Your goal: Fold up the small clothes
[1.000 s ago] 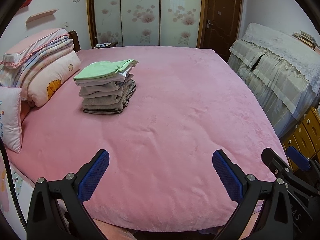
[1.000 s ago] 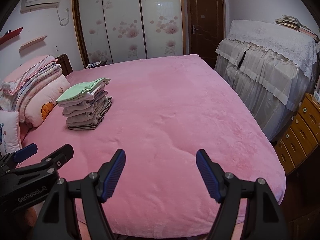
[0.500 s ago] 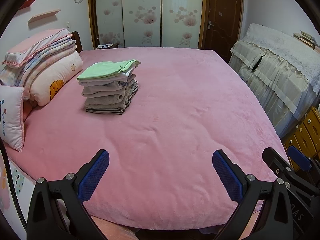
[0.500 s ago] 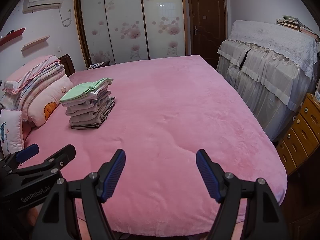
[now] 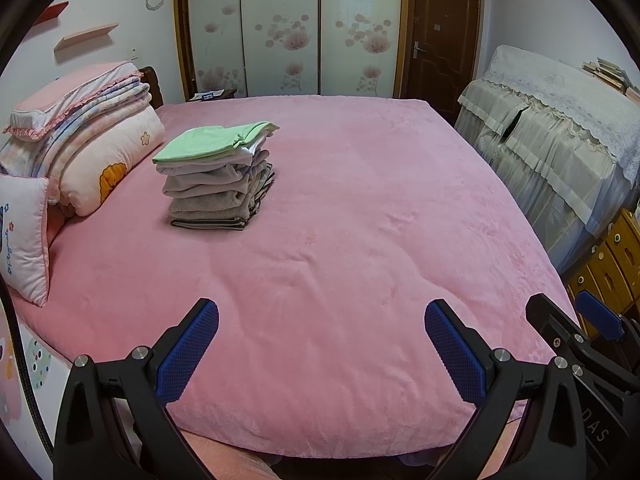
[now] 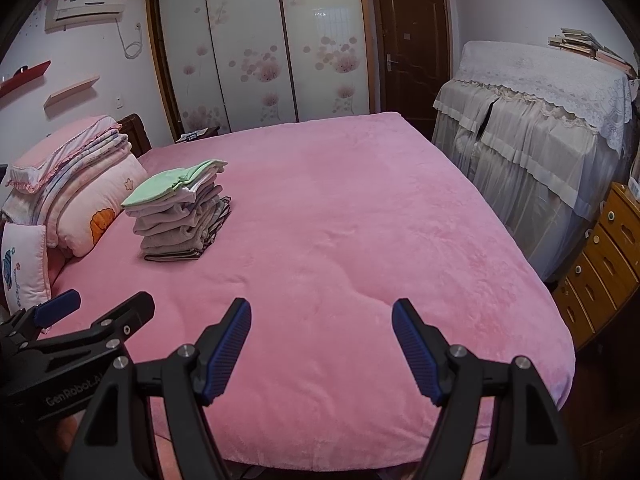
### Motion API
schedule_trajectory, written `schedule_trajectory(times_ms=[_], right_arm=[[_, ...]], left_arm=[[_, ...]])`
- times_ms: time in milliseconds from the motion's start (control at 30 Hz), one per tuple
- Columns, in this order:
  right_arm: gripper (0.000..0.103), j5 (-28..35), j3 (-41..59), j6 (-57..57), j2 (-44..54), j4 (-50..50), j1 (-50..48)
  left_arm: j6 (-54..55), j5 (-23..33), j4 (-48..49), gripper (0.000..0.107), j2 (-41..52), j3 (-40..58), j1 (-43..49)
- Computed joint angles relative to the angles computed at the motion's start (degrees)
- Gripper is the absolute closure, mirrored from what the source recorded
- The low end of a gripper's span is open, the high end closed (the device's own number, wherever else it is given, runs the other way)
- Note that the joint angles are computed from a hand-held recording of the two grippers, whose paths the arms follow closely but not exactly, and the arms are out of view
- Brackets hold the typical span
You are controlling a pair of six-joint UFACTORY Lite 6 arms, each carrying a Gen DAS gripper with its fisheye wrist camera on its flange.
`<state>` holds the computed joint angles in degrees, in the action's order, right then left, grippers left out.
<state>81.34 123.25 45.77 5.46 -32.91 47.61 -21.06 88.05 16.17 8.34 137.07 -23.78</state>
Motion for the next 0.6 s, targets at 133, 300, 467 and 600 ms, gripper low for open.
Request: schedule_trajectory(times_ms=[133,300,467,600], right_arm=[[0.029,0.7,0.7,1.0,0.2,-1.0,1.0],[0.029,0.6,0.3,2.1,-0.2,-2.2,1.6],[0.029,0.7,1.9,2.2,0.9,-3.1,1.8],[0.029,0.5,1.7,2.1,0.7,-2.9,1.6]], left_arm=[[0.7,-0.3,-0.3,0.005,0.5,0.8,0.2],[2.1,0.0,-0.8,0.005,2.4,4.2,0.9],[2.5,0.6,-0.9,0.005,4.1,7.1,1.1],[2.4,0.0,-0.2,0.005,3.9,6.8,0.7]])
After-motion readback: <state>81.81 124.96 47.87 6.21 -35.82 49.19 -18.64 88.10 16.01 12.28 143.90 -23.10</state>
